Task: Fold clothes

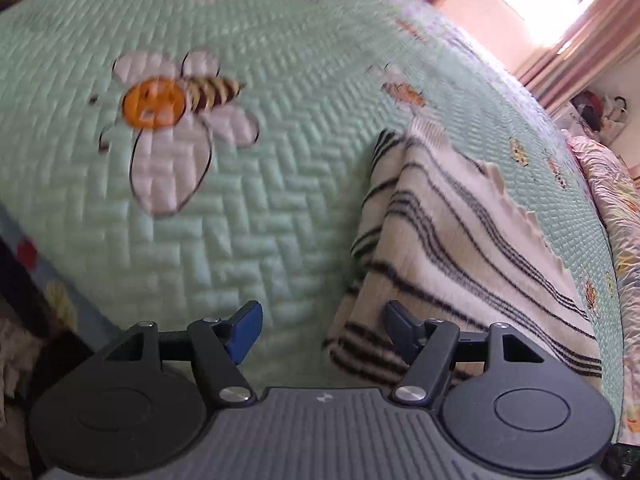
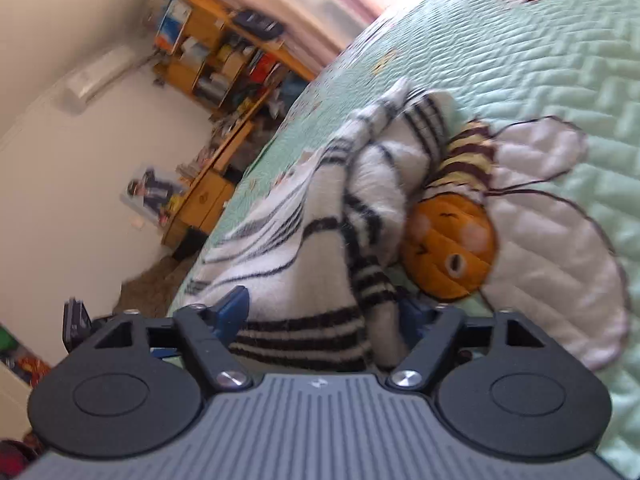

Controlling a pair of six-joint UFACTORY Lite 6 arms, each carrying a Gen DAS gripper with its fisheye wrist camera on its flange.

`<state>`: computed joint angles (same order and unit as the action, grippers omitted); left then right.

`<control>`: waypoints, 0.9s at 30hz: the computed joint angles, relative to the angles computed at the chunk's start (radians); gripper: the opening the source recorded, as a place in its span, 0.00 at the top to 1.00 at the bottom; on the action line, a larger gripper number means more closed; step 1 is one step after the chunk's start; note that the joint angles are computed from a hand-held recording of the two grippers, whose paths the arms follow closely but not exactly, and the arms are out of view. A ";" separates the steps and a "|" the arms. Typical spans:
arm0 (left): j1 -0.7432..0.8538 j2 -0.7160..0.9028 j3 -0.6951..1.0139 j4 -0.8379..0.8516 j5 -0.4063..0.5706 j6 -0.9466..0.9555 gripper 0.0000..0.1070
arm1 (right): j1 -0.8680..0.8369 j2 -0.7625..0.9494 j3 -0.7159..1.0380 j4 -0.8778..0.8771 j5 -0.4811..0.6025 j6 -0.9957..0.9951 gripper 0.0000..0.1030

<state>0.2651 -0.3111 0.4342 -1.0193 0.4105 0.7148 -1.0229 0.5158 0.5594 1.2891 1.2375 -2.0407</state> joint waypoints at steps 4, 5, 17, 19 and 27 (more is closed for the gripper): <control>-0.061 -0.044 0.002 0.145 0.007 -0.174 0.34 | -0.066 0.116 0.109 -0.130 0.157 0.406 0.79; -0.085 -0.055 0.008 0.195 0.004 -0.226 0.34 | -0.101 0.120 0.118 -0.150 0.221 0.494 0.80; -0.291 -0.168 0.011 0.514 -0.058 -0.507 0.32 | -0.223 -0.358 0.038 -0.249 -0.006 0.414 0.59; -0.301 -0.196 0.014 0.438 -0.064 -0.404 0.31 | -0.189 -0.453 0.019 -0.217 0.117 0.360 0.54; -0.381 0.160 0.152 0.024 -0.132 0.164 0.11 | 0.234 -0.272 0.055 -0.009 -0.154 0.254 0.85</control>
